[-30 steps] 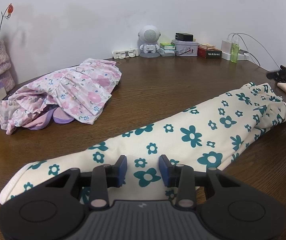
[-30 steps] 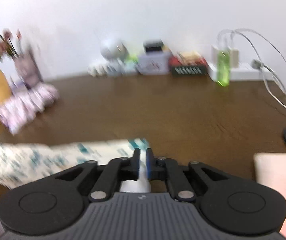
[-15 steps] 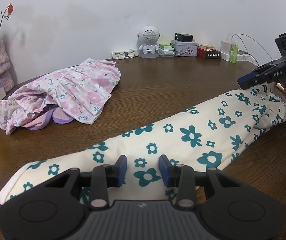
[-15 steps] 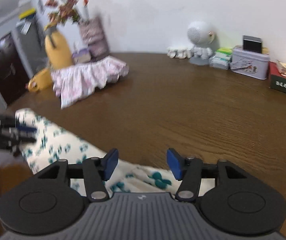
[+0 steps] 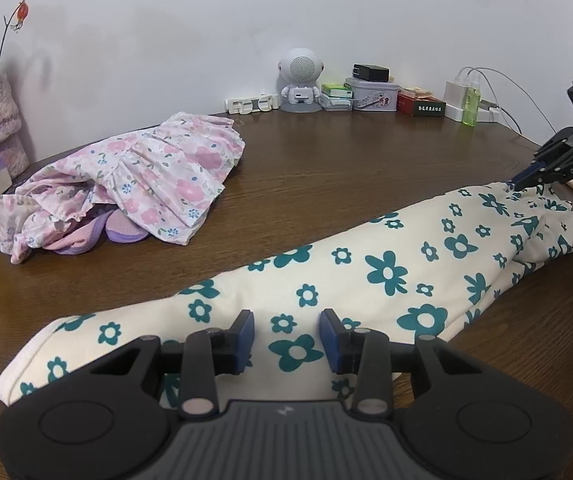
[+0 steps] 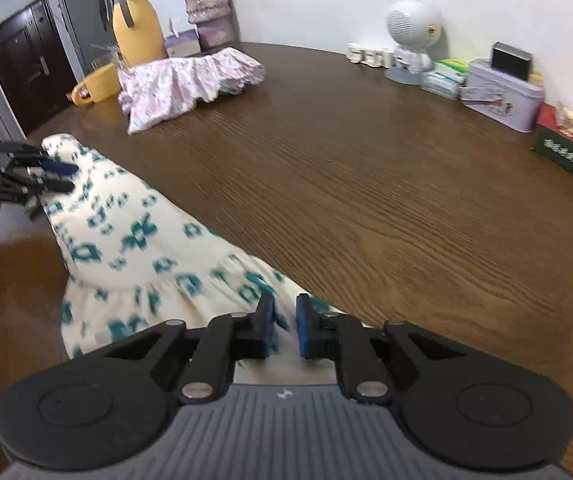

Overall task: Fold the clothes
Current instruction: 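Grasp the folded shirt end with the right gripper and lift it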

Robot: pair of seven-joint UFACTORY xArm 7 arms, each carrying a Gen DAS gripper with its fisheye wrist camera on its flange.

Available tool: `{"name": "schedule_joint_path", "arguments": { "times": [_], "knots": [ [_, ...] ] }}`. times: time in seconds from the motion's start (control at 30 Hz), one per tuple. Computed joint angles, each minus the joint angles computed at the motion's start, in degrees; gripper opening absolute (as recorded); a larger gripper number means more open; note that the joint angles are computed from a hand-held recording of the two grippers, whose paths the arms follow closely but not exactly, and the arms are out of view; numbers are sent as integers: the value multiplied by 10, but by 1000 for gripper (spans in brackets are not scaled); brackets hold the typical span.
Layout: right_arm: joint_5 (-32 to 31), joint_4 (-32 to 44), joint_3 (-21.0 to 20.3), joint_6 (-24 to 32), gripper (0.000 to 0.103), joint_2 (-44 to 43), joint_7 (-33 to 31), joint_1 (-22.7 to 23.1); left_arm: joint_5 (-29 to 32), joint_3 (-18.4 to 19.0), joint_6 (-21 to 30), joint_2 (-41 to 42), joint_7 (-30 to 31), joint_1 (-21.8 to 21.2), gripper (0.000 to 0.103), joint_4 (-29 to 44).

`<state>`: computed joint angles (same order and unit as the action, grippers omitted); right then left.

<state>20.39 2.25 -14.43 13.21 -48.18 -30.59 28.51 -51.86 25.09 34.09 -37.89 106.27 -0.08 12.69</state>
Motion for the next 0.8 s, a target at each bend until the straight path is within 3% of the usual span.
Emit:
{"name": "schedule_joint_path", "arguments": {
  "times": [0.13, 0.3, 0.4, 0.5, 0.63, 0.8],
  "knots": [
    [-42, -18, 48, 69, 6, -63, 12, -82, 1, -3, 0, 0, -4, 2, 36, 0],
    [-47, -42, 68, 75, 7, -118, 41, -95, 27, -19, 5, 7, -24, 6, 36, 10],
    [-57, -59, 100, 109, 14, -218, 73, -75, 47, -26, 12, 15, -36, 6, 36, 19],
    [-71, -59, 127, 159, 35, -284, 98, -20, 55, -28, 10, 16, -39, 4, 36, 21],
    [-94, -43, 179, 167, 39, -243, 123, 62, 60, -23, 12, 14, -43, 2, 36, 20],
    [-137, -29, 195, 114, 46, -142, 132, 76, 64, -20, 17, 17, -43, 1, 36, 23]
  ]
}}
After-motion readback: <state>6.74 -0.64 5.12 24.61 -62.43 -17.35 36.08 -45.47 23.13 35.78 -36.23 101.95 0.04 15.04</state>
